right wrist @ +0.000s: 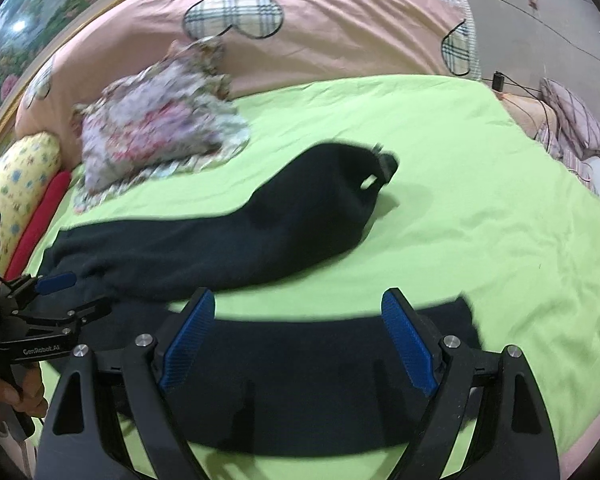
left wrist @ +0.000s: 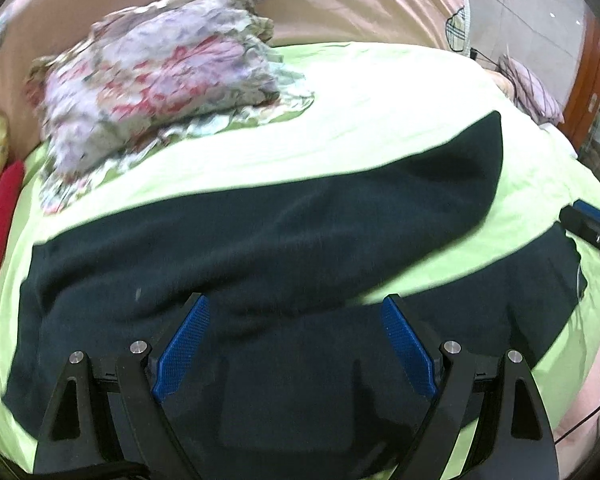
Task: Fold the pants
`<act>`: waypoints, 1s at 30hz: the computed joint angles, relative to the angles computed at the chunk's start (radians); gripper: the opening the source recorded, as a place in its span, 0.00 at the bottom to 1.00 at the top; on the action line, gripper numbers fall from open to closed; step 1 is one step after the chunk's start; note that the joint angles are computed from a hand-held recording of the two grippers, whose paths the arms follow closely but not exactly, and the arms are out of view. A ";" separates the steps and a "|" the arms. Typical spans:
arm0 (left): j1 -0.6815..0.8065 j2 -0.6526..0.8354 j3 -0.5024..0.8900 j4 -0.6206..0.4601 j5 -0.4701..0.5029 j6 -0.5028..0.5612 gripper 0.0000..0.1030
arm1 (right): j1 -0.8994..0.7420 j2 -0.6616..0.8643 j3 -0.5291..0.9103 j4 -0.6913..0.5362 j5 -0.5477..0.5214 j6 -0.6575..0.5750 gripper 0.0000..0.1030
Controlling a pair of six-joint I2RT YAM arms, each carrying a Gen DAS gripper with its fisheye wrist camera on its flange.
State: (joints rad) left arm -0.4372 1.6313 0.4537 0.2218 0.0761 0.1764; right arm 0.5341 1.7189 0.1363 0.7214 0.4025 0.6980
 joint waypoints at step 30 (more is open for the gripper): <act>-0.068 1.001 1.501 -1.075 0.177 0.419 0.61 | -0.680 0.343 0.675 -0.536 -0.630 -0.118 0.14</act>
